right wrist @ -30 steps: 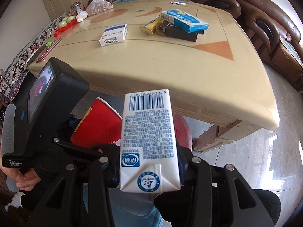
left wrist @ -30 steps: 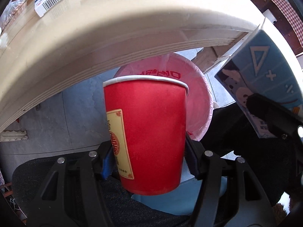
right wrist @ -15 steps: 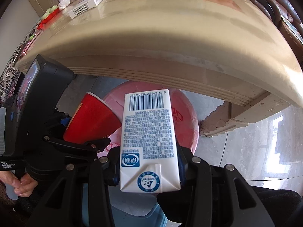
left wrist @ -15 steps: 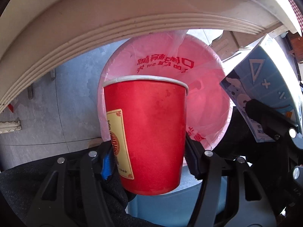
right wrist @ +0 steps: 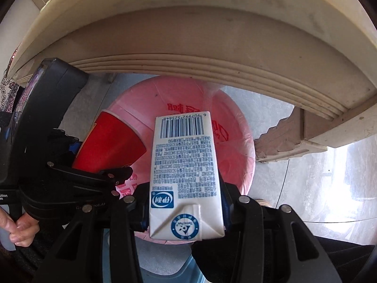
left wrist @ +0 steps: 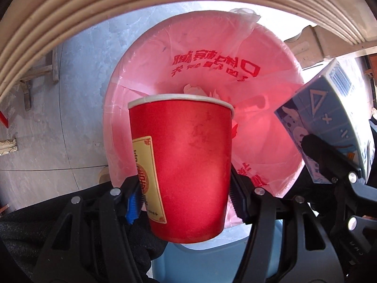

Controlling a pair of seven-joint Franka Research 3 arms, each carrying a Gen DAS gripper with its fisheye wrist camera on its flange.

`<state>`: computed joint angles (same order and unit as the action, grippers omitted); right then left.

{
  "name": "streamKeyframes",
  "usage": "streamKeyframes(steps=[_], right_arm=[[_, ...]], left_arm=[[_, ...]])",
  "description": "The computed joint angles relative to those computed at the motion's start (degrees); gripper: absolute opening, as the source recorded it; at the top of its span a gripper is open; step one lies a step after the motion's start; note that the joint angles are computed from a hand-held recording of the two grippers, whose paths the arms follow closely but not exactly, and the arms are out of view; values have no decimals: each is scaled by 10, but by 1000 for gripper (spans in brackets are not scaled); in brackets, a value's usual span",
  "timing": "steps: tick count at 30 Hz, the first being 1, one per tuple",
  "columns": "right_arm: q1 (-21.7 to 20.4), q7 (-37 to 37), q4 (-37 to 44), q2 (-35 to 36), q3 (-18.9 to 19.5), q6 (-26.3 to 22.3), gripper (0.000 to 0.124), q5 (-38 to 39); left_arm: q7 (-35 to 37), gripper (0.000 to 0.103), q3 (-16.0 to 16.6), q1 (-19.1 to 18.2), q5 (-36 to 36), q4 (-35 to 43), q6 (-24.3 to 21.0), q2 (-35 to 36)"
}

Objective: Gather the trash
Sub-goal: 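Open both tools to drop the red cup and milk carton into the bin, then raise both tools back above the table toward the medicine boxes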

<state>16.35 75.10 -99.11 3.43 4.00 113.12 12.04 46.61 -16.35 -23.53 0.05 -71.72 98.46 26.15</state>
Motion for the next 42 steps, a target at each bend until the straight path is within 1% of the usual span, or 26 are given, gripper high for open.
streamKeyframes(steps=[4,6,12,19,20,21,22,23,24,26,33,42], right_arm=[[1,-1,-1,9,0,4,42,-8],[1,1,8,17,0,-5,43,-2],[1,-4,10,26,0,-8,43,2],[2,-10,16,36,-1,-10,44,-2],[3,-10,17,36,-1,-10,45,-5],[3,-11,18,37,-1,-10,47,-6],[4,-11,16,35,-1,-9,52,-8],[5,-10,15,34,0,-6,59,-11],[6,-9,13,33,0,-4,63,-13],[6,-10,13,33,0,-5,64,-11],[5,-5,17,36,-1,-11,64,-10],[5,-5,14,33,-1,-4,64,-12]], left_arm=[[2,60,0,4,-9,3,0,9],[2,60,-1,10,-19,-2,9,11],[3,60,-5,27,-54,-26,36,6],[-4,61,-3,28,-54,-17,26,15],[-4,62,-3,27,-51,-10,19,19],[-2,68,-3,26,-51,-7,16,22],[-2,70,-3,26,-50,-3,13,26],[-3,71,-2,25,-48,2,8,29],[-1,73,-2,24,-45,9,0,32],[3,77,-1,21,-38,16,-7,36],[6,77,0,20,-35,20,-10,38],[4,77,1,17,-29,20,-10,35]])
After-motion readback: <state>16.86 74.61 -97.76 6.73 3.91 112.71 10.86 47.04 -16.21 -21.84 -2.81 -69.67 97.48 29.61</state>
